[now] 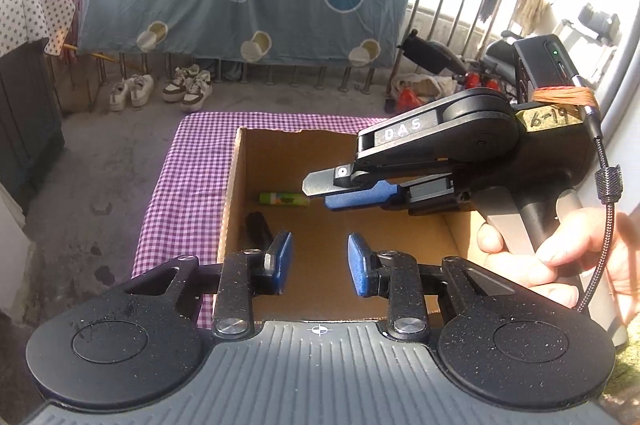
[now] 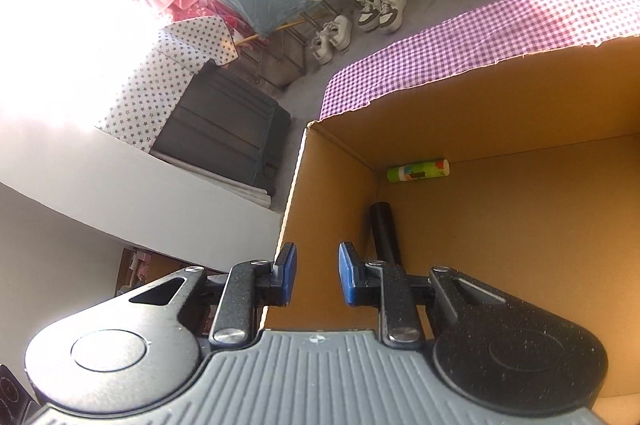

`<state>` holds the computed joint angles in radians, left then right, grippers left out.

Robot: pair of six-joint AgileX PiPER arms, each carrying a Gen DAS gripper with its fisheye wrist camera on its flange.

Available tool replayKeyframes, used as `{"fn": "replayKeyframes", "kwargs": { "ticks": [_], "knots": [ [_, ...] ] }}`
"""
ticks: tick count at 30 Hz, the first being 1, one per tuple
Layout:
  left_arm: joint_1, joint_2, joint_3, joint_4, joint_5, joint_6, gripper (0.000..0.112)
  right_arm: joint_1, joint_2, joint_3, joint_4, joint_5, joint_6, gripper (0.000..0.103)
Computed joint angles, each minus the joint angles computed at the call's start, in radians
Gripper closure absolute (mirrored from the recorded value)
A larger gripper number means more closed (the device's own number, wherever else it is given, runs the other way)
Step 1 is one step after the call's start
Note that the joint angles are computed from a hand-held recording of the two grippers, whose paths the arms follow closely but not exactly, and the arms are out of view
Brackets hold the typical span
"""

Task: Organize rigid objects
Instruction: 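Lift the black tube into the box and open the right tool, then close the right tool on the black key fob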

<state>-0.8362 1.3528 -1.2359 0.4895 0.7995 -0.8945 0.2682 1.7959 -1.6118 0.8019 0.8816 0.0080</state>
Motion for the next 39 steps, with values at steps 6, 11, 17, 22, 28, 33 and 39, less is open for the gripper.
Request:
{"fn": "replayKeyframes", "kwargs": {
  "ticks": [6,11,17,22,28,33,39],
  "knots": [
    [-0.083,-0.084,0.063,0.073,-0.001,-0.064,0.078,-0.070,-0.294,0.285,0.174,-0.017,-0.174,0.078],
    [-0.160,-0.130,0.144,0.065,-0.032,-0.065,0.074,-0.199,-0.638,0.608,0.306,0.038,-0.324,0.078],
    [-0.213,-0.081,0.242,-0.059,-0.159,0.029,0.071,-0.361,-0.923,0.984,0.343,0.051,-0.333,0.077],
    [-0.289,0.084,0.232,-0.010,-0.187,-0.010,0.071,-0.407,-0.924,1.236,0.455,-0.030,-0.394,0.077],
    [-0.301,0.251,0.135,-0.001,-0.152,0.024,0.071,-0.370,-0.770,1.288,0.567,-0.081,-0.534,0.077],
    [-0.292,0.306,0.100,-0.001,-0.144,0.039,0.071,-0.289,-0.703,1.269,0.606,-0.163,-0.559,0.077],
    [-0.275,0.351,0.037,-0.063,-0.123,0.115,0.070,-0.358,-0.625,1.278,0.666,-0.119,-0.683,0.077]
  ]
}}
